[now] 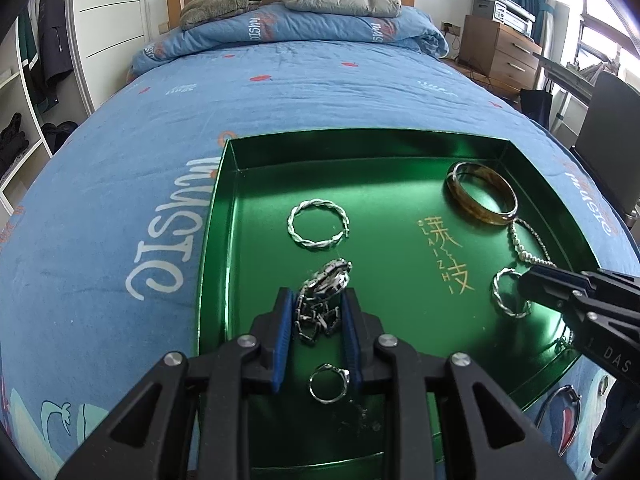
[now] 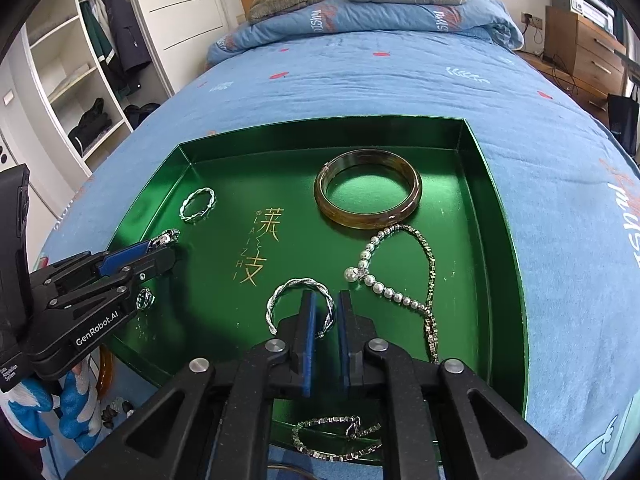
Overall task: Organize jewelry
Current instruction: 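Carry the watch and twisted hoop over the green tray and lower them, then open both tools to drop the watch and hoop, then withdraw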
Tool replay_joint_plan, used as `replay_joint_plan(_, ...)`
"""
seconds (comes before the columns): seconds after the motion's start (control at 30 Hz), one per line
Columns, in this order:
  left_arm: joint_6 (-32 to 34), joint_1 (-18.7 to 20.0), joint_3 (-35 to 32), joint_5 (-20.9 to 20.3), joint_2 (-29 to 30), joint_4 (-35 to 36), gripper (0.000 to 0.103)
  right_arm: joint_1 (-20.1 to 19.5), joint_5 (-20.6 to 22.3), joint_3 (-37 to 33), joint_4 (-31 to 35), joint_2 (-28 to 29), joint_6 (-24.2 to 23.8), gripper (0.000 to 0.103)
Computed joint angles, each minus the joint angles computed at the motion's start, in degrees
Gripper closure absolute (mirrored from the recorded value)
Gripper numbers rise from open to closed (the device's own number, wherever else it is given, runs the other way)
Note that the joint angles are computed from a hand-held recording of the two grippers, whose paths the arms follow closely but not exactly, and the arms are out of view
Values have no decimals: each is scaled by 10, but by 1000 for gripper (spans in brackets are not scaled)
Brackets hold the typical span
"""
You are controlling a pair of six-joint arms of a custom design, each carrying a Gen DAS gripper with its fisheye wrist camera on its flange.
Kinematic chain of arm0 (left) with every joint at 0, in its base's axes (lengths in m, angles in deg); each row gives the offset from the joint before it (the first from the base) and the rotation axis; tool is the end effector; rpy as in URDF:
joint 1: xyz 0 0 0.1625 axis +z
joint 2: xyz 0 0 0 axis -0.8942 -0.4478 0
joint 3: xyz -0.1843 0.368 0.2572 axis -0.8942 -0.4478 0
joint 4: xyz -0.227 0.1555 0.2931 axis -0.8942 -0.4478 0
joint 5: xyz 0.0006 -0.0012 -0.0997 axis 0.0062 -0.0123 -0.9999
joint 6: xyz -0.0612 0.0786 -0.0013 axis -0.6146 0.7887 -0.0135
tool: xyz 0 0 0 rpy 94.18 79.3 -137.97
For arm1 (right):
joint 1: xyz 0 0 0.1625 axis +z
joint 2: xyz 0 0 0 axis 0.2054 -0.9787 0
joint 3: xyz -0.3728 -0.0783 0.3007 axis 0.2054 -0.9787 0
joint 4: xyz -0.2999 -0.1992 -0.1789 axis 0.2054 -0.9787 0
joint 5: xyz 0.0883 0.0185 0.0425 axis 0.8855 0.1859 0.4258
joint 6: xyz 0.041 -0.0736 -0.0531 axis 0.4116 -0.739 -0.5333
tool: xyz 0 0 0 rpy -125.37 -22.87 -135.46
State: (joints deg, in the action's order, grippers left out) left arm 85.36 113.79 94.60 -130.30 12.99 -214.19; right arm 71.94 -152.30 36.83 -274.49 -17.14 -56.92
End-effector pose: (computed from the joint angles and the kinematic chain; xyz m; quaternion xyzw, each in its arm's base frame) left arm -0.3486 -0.7274 -0.0453 0.3200 0.8802 -0.2188 0.2738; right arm 0.0173 -0.6685 0.2990 0.0467 -0.8881 0.3395 0.3064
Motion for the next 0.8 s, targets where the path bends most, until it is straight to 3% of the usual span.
replay_joint_plan(0.07,-12,1,-3,-5,-4,14,80,3,-6,1,0,-1,0,76)
replay_joint_plan(0.27,-17,-10,22,-12,-31,1,79,13,3,36,-39,-31,7,75)
replay_joint_plan(0.63,-13,-53,130,-17,-141,-70,79,59,15,154,-142,-145,-15,75)
replay_joint_plan(0.8,-28,-72,179,10,-189,-76,79,71,7,201,-168,-190,-20,75)
